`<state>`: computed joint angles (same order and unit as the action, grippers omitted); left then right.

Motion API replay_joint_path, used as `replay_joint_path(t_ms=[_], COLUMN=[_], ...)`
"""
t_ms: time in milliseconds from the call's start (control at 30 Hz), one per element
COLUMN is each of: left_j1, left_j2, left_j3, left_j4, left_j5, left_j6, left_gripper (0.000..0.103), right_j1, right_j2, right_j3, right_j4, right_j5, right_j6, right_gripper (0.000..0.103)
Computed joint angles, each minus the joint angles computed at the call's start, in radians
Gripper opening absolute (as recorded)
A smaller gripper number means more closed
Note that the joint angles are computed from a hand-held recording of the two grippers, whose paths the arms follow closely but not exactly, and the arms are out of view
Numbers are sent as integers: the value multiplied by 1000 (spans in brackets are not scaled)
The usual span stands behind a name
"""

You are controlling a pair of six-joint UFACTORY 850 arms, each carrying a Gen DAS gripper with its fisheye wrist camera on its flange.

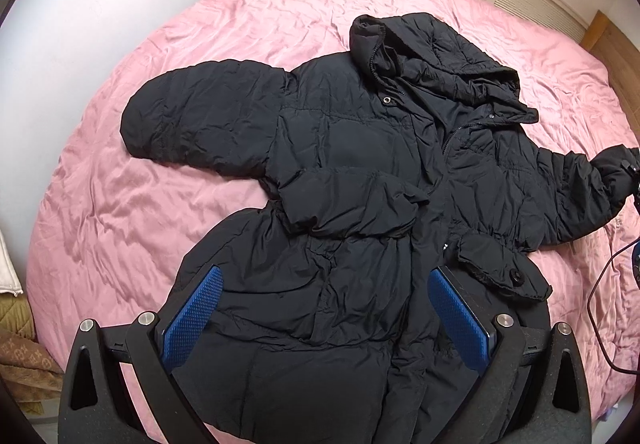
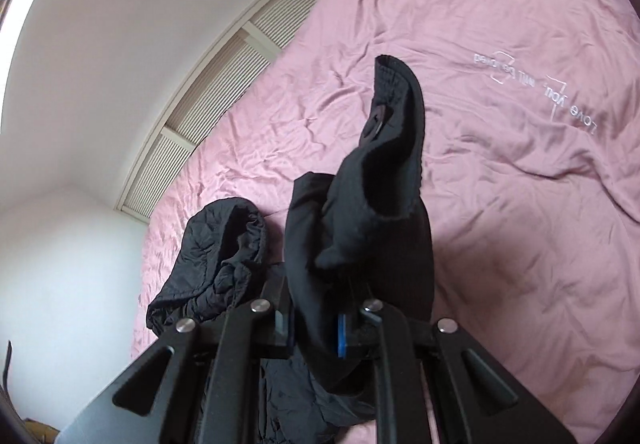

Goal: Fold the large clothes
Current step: 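Lift the sleeve with the right gripper and lay it across the coat body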

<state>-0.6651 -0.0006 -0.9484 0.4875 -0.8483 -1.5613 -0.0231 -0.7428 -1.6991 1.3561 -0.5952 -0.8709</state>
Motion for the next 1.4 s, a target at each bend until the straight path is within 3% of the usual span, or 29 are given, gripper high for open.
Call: replay_joint_path(t_ms=[267, 600, 833, 1000, 1400], left_j1=[102, 220, 251, 259, 256], left_j2=[118, 341, 417, 429, 373], left_j3=[163, 363, 450, 472, 454], left_j4=[8, -41, -90, -115, -124], left_j5=[148, 86, 77, 87, 142], left_j6=[61, 160, 195, 218, 240], left_gripper=[101, 101, 101, 101, 101], right_j1=[169, 406, 520, 558, 567], right_j2=[130, 105, 22, -14, 36], right_j3=[94, 130, 118, 125, 192], right_j4=[-94, -290, -612, -802, -827], right_j5=[89, 147, 180, 188, 216], right_j6=[-43, 69, 329, 454, 439], right_gripper=[13, 13, 14, 14, 15])
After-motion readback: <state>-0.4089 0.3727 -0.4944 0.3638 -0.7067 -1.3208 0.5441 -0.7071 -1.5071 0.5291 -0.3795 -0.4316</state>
